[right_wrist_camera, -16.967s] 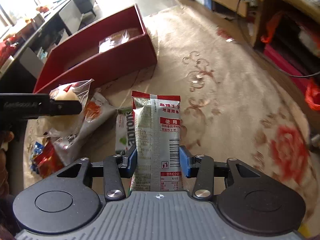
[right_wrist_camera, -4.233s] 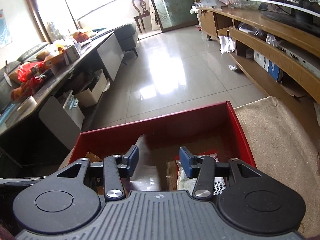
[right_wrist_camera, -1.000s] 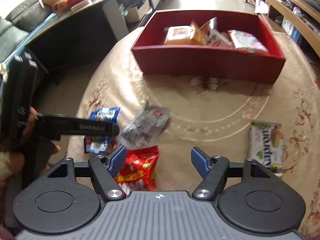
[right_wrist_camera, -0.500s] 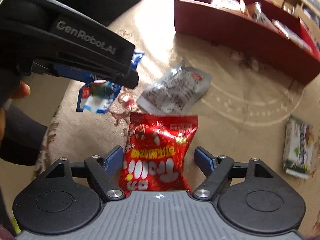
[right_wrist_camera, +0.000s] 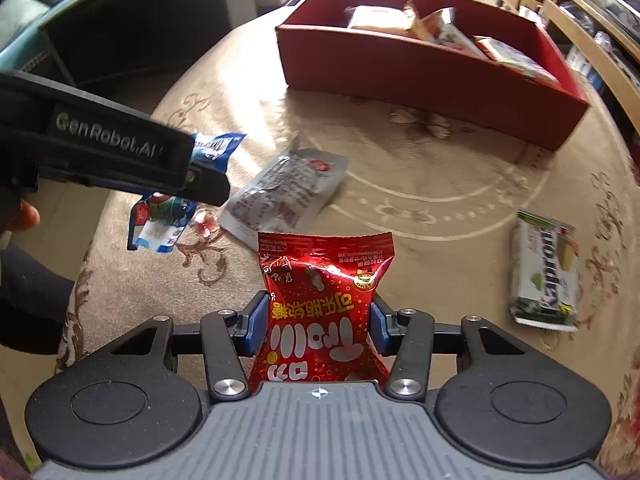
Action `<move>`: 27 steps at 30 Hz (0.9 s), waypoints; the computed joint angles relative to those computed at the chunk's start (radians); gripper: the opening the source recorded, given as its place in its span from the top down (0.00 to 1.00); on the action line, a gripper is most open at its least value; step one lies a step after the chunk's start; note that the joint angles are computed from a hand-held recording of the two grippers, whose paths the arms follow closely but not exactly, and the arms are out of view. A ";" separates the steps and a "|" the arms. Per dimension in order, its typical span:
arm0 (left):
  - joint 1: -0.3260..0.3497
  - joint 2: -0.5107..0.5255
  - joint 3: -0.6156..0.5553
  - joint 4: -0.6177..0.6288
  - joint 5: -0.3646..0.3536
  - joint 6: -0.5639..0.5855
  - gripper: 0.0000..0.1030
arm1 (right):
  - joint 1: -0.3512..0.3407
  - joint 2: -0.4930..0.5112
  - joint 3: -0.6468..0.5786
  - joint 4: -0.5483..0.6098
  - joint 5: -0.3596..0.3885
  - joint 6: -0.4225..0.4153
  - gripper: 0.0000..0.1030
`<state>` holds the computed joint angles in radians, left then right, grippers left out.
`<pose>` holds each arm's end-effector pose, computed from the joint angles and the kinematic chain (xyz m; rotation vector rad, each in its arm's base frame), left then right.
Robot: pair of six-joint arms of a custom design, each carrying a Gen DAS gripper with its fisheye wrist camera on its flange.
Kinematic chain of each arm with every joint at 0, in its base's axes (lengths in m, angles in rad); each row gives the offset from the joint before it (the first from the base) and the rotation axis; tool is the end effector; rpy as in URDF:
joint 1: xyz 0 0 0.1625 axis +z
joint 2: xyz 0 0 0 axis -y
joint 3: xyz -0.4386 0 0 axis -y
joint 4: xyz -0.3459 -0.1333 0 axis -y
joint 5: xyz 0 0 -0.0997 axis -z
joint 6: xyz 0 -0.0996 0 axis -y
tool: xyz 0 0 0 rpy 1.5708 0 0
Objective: Organize snacks
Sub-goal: 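Lift the blue sausage pack and red chip bag over the red box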
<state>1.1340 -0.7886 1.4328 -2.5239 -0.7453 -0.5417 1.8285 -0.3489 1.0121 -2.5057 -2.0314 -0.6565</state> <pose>-0.1095 -0.7228 0.2319 -0.2919 2.4104 -0.8314 0.2912 -0.7555 0.0403 1.0849 -2.3966 0.2302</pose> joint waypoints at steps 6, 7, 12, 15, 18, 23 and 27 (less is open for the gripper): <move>-0.011 0.015 -0.009 0.012 0.017 0.026 0.39 | -0.012 -0.019 -0.001 -0.043 0.003 0.051 0.44; -0.016 0.021 -0.012 0.012 0.029 0.038 0.39 | -0.013 -0.019 -0.004 -0.053 -0.001 0.056 0.44; -0.033 0.052 -0.040 0.010 0.065 0.088 0.39 | -0.019 -0.011 -0.042 -0.070 -0.005 0.081 0.44; -0.045 0.078 -0.070 -0.005 0.098 0.136 0.39 | -0.021 -0.001 -0.072 -0.070 0.002 0.088 0.44; -0.054 0.102 -0.101 -0.033 0.126 0.183 0.39 | -0.022 0.011 -0.103 -0.075 0.005 0.091 0.44; -0.054 0.133 -0.163 -0.039 0.134 0.230 0.39 | -0.024 0.033 -0.171 -0.066 0.016 0.107 0.44; -0.054 0.162 -0.218 -0.042 0.137 0.266 0.39 | -0.022 0.059 -0.239 -0.050 0.024 0.108 0.44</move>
